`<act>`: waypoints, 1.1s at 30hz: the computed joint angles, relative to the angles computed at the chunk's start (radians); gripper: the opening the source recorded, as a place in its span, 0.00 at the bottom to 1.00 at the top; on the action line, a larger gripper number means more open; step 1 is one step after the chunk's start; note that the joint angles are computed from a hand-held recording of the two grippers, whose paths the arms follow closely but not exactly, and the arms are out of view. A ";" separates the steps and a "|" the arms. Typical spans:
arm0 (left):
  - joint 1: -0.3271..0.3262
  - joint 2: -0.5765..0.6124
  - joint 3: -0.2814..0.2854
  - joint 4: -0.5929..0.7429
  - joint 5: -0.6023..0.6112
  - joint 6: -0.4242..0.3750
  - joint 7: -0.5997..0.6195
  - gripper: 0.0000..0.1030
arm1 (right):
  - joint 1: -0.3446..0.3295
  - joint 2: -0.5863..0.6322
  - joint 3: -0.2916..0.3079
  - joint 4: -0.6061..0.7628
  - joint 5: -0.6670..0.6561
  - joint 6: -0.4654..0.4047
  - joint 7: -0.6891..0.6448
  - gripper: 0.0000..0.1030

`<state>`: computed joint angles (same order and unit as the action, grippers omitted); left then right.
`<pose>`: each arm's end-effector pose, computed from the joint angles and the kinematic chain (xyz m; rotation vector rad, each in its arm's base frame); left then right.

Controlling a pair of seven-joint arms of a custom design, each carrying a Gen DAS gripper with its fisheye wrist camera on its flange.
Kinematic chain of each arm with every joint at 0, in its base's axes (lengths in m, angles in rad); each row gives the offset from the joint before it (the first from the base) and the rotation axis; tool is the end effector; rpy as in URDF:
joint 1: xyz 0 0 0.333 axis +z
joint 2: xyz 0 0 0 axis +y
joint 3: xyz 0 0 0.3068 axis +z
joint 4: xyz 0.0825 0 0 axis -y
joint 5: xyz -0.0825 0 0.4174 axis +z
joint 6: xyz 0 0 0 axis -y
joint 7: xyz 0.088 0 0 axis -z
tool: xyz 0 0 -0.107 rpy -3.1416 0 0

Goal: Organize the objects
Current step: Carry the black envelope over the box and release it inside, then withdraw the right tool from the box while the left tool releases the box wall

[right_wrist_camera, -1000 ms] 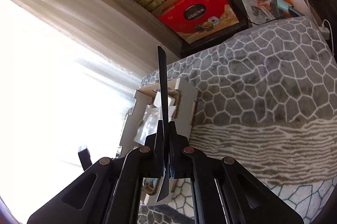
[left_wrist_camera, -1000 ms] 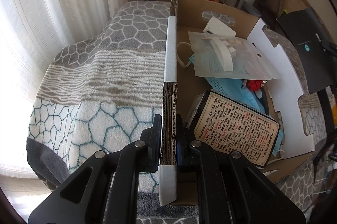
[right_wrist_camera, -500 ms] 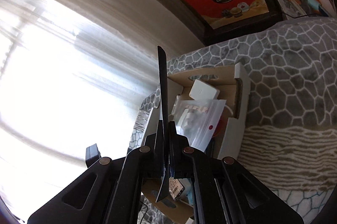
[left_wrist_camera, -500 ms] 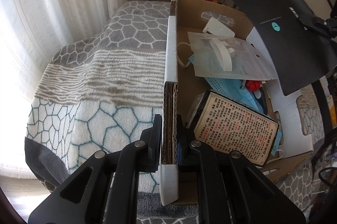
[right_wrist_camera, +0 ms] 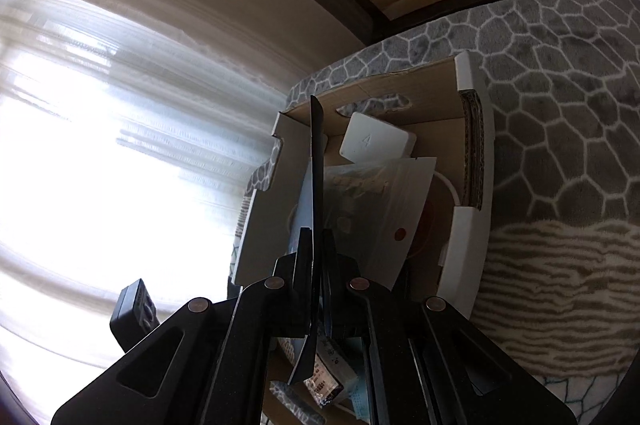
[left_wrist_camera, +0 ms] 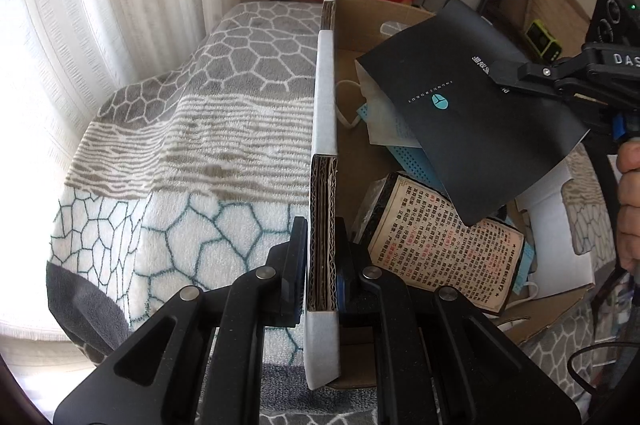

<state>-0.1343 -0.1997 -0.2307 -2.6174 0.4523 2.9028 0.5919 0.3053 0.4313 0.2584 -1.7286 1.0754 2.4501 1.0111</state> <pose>0.4412 -0.1944 0.3307 -2.1413 1.7647 -0.6065 0.6100 0.3653 0.3457 -1.8458 1.3525 0.5609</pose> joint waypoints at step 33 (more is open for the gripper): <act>-0.008 -0.010 0.009 -0.011 -0.027 0.011 0.023 0.10 | 0.106 -0.161 -0.055 -0.174 -0.569 0.276 0.281 0.36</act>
<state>-0.1425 -0.2093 -0.2215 -2.6282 0.4256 2.9141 0.6149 0.4111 0.2705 0.2035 -1.9024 0.5069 2.7259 1.2920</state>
